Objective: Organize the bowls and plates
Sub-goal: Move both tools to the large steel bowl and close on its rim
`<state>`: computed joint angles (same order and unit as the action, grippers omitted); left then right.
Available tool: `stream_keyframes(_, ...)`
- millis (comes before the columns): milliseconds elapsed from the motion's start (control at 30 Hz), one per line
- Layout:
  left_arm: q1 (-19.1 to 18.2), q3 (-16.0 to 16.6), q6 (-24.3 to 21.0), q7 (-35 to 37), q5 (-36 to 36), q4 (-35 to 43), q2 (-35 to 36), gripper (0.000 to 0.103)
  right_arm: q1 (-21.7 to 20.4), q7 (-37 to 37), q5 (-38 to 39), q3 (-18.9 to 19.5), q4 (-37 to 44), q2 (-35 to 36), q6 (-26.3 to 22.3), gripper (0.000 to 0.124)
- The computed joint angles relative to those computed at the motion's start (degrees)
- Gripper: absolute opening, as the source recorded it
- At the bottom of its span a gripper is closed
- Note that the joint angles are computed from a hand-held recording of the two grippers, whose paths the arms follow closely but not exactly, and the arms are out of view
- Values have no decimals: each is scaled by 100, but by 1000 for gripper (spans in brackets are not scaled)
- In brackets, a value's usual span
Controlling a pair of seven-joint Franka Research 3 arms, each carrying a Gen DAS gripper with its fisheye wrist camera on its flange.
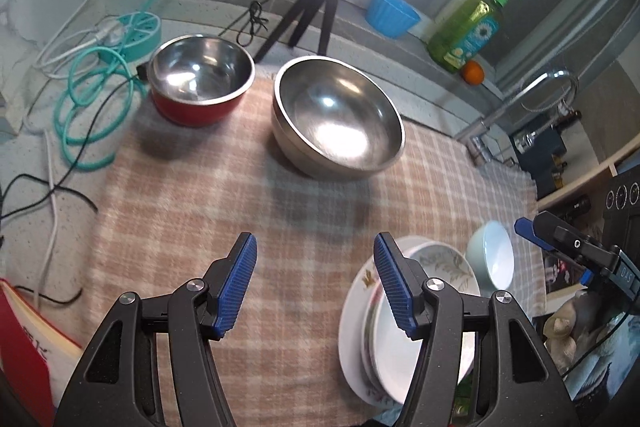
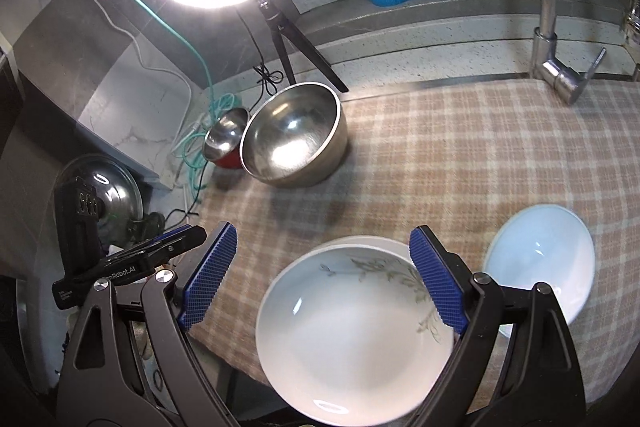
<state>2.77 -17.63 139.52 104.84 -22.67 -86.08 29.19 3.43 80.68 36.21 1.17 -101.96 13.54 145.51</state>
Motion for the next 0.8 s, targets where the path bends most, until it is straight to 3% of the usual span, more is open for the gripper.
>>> stream_keyframes(333,-9,-12,-370,-328,134,1375,886,60,-144,237,95,113,1281,955,-393,90)
stream_keyframes(667,-332,45,-1234,-950,607,3498,2249,60,-344,699,24,282,2648,2069,-1011,89)
stream_keyframes(800,-495,67,-1695,-1159,772,4507,2856,58,-368,925,-114,320,3255,2521,-1344,82)
